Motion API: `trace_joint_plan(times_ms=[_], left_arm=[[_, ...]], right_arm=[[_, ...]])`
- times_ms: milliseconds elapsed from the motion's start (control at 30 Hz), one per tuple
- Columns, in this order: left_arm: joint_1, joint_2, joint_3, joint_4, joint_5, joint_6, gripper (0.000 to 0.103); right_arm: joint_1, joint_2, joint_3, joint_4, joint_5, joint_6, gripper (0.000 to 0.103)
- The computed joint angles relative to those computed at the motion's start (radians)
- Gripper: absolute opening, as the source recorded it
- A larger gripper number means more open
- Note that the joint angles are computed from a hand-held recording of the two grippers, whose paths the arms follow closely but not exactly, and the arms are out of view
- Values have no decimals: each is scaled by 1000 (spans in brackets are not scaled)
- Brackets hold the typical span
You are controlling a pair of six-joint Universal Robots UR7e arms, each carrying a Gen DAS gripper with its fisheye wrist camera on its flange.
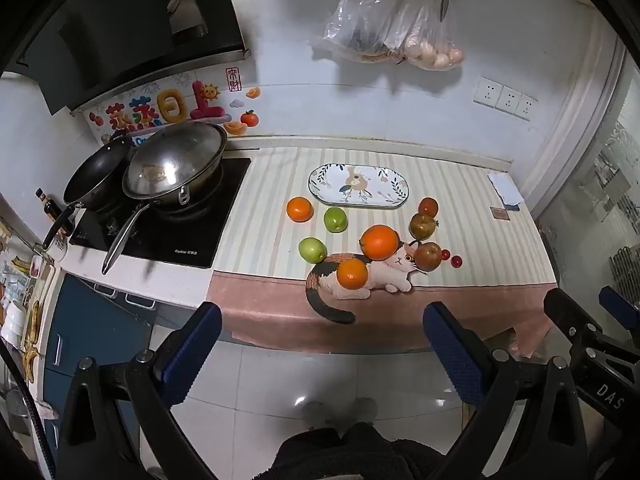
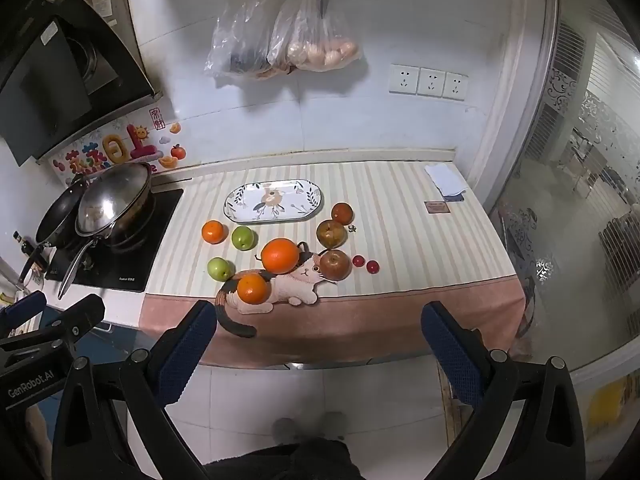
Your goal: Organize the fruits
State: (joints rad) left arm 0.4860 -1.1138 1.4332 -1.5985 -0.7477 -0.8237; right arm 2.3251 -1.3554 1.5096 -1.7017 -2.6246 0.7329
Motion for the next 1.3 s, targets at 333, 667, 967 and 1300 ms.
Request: trace_joint_plan(times_ms=[333,667,967,1300], left_arm=[[1,0,1,-5,0,1,102],[1,0,2,-6,2,3,102],[-4,13,-22,6,5,1,102],[-9,21,-36,12,8,0,102]], right_arm=[[3,-6,-3,4,5,3,103],[4,-5,-4,12,1,10,103],[13,-10,-2,9,-3,13,103],[14,-9,-6,13,-2,15,103]])
